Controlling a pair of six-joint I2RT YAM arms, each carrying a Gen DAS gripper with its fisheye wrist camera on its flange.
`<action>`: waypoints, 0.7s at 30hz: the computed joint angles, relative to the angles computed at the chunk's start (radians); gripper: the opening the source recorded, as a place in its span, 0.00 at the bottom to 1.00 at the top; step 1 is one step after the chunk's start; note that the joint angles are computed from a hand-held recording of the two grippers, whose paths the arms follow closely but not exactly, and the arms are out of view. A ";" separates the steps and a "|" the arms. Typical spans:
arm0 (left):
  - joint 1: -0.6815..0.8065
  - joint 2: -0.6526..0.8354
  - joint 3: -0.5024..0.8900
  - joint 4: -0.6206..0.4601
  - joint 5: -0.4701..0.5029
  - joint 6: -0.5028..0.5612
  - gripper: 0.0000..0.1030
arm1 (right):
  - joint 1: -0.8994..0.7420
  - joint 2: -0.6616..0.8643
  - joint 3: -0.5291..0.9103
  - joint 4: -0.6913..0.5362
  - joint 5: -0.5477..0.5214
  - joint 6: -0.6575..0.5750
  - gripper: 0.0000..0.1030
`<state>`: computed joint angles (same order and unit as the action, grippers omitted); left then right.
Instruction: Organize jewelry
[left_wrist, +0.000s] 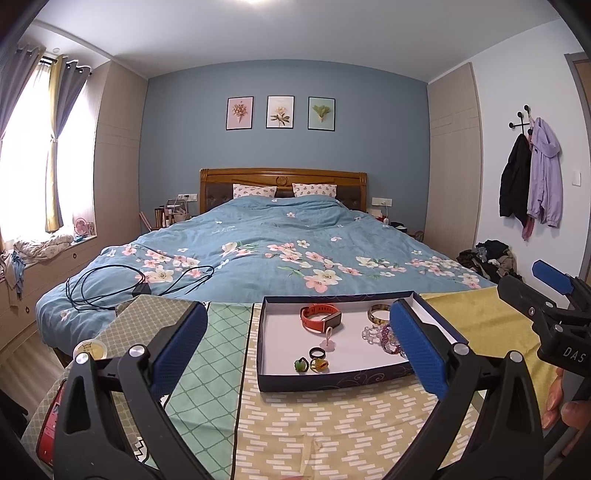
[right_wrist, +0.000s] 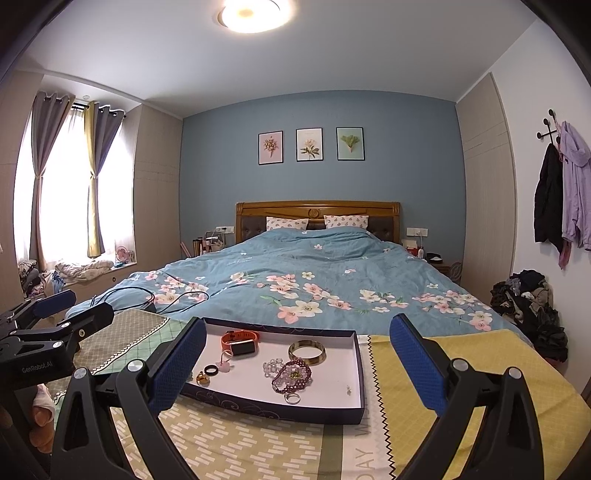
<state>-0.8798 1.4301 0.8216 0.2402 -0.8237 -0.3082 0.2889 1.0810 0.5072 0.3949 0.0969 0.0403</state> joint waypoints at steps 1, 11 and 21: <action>0.001 -0.003 0.000 -0.003 0.001 0.000 0.95 | 0.000 0.000 0.000 0.000 0.000 0.000 0.93; 0.001 -0.004 -0.001 -0.002 0.001 0.001 0.95 | 0.001 0.003 -0.003 0.009 -0.002 0.008 0.93; -0.003 -0.005 -0.004 0.003 -0.003 0.003 0.95 | 0.001 0.009 -0.001 0.009 -0.003 0.009 0.93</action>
<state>-0.8826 1.4254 0.8180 0.2428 -0.8269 -0.3048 0.2900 1.0900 0.5060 0.4042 0.0943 0.0491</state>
